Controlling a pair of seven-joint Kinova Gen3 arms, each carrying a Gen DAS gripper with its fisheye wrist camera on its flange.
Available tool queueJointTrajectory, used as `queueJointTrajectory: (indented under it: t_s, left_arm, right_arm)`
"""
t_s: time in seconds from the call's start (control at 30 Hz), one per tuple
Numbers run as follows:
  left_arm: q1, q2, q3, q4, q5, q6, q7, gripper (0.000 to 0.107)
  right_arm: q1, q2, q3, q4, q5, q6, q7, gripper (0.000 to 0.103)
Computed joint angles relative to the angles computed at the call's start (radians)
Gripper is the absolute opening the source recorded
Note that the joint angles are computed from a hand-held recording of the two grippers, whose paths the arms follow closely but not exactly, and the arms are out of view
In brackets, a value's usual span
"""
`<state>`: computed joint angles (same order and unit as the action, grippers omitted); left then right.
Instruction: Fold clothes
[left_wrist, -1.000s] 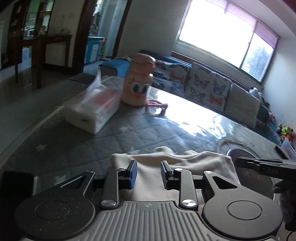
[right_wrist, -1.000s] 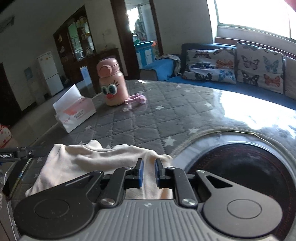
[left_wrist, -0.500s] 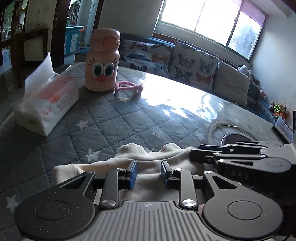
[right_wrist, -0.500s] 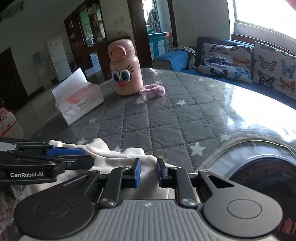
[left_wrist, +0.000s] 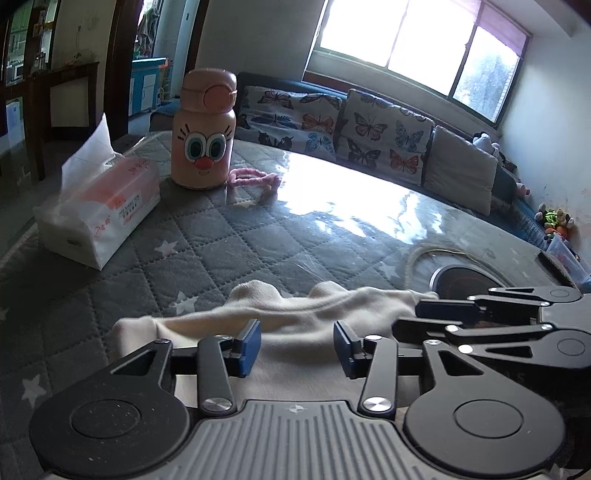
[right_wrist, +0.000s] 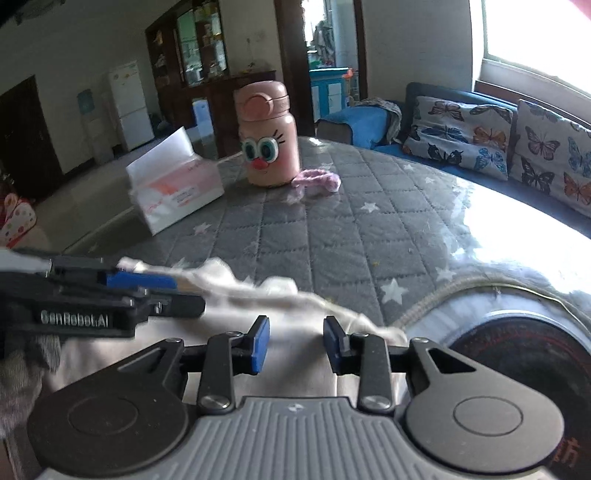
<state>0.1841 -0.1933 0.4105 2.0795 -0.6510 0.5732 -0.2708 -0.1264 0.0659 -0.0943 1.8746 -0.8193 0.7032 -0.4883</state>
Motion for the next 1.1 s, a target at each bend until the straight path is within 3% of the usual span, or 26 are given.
queueJointTrajectory:
  t_s: [0.3, 0.5, 0.77, 0.9, 1.0, 1.1]
  left_arm:
    - [0.017, -0.079, 0.122, 0.026, 0.012, 0.11, 0.05, 0.051]
    - [0.013, -0.121, 0.18, 0.052, 0.059, 0.161, 0.089, 0.051]
    - [-0.021, -0.146, 0.273, 0.06, 0.091, 0.214, 0.154, 0.056]
    - [-0.041, -0.153, 0.336, 0.04, 0.086, 0.258, 0.179, 0.07]
    - [-0.056, -0.145, 0.384, 0.021, 0.075, 0.291, 0.202, 0.079]
    - [-0.066, -0.138, 0.422, 0.006, 0.059, 0.317, 0.224, 0.087]
  right_arm:
    - [0.036, -0.11, 0.079, 0.082, 0.017, 0.127, 0.091, 0.032]
    - [0.05, -0.156, 0.135, 0.146, 0.019, 0.157, 0.126, 0.032]
    - [0.037, -0.201, 0.158, 0.205, 0.007, 0.128, 0.153, 0.032]
    - [0.035, -0.224, 0.189, 0.223, -0.028, 0.152, 0.189, 0.054]
    - [0.034, -0.242, 0.196, 0.237, -0.027, 0.154, 0.196, 0.056]
    - [0.032, -0.256, 0.202, 0.249, -0.021, 0.148, 0.192, 0.071]
